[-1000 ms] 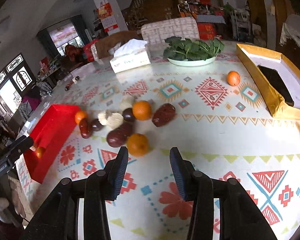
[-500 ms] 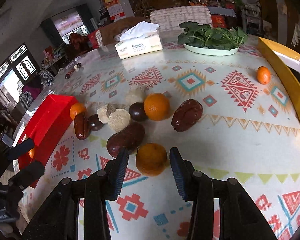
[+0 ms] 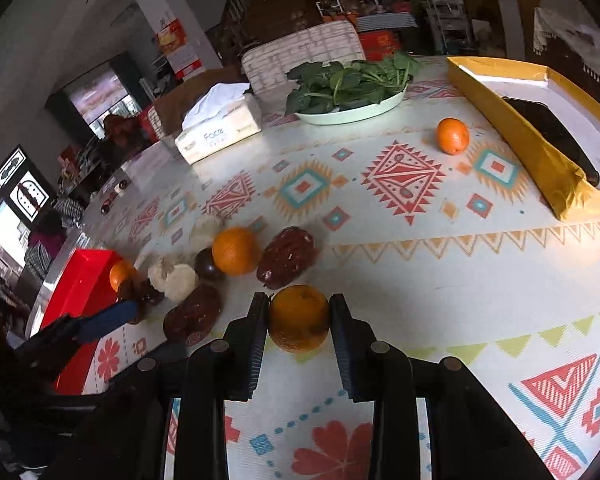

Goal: Organize fruits
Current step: 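Grasp a dark red date with the left tool while the right tool grasps an orange, then carry the date and orange over the red tray and release both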

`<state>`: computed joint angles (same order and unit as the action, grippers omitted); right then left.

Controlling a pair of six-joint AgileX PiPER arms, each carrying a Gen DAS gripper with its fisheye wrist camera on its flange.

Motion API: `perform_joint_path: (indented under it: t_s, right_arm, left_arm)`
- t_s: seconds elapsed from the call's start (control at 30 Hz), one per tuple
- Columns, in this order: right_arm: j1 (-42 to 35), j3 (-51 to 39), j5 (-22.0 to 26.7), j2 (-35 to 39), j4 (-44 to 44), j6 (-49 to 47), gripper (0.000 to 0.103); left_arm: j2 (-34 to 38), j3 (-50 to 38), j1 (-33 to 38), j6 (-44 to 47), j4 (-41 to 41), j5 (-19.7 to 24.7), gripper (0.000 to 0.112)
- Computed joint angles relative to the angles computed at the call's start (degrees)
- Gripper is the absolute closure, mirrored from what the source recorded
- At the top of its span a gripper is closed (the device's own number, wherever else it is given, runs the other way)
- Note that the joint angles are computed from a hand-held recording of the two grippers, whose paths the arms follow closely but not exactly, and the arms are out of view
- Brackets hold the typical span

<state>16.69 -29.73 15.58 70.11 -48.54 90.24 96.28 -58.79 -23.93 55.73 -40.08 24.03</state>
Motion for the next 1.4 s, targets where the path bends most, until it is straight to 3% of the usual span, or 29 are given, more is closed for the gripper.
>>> perform_joint_path:
  t_s: [0.1,0.17,0.3,0.57,0.83,0.93,1.03,1.1,1.2,1.4]
  right_arm:
    - [0.5,-0.1,0.6,-0.4,-1.4,1.6,0.069]
    - [0.5,0.0,0.4,-0.5,-1.5,1.6,0.069]
    - [0.4,0.0,0.4,-0.5,-1.0,1.1,0.069]
    - [0.5,0.0,0.5,0.4,-3.6,3.5,0.069]
    - [4.2,-0.4,3.1,1.2,-11.4,10.6,0.069]
    - [6.6,-1.0,5.6,2.0,-14.3,13.5,0.069]
    - [7.5,-1.5,4.8,2.1,-15.6,14.3,0.069]
    - [8.0,-2.0,3.5,1.9,-14.2,13.2,0.069]
    - [7.2,-2.7,-3.2,1.5,-8.1,8.5,0.069]
    - [15.1,-15.6,-0.1,9.7,5.5,-6.7,0.069]
  left_arm:
    - [1.9,-1.3,-1.6,-3.7,4.0,-0.8,0.059]
    - [2.3,-1.1,-2.7,-6.1,7.0,-2.2,0.078]
    - [2.6,-0.9,-2.6,-4.8,5.8,-1.8,0.079]
    - [-3.3,3.3,3.8,6.8,-7.8,1.3,0.08]
    - [-9.3,5.6,22.0,17.6,-19.7,12.8,0.08]
    - [-9.7,4.6,29.5,19.3,-21.1,17.0,0.08]
    - [-9.4,3.0,36.3,20.6,-21.5,19.8,0.08]
    - [-8.6,1.7,39.6,21.4,-21.7,20.6,0.08]
    - [-5.9,-1.3,43.6,21.6,-21.6,21.2,0.08]
    - [0.0,-6.5,47.6,20.5,-21.7,20.7,0.08]
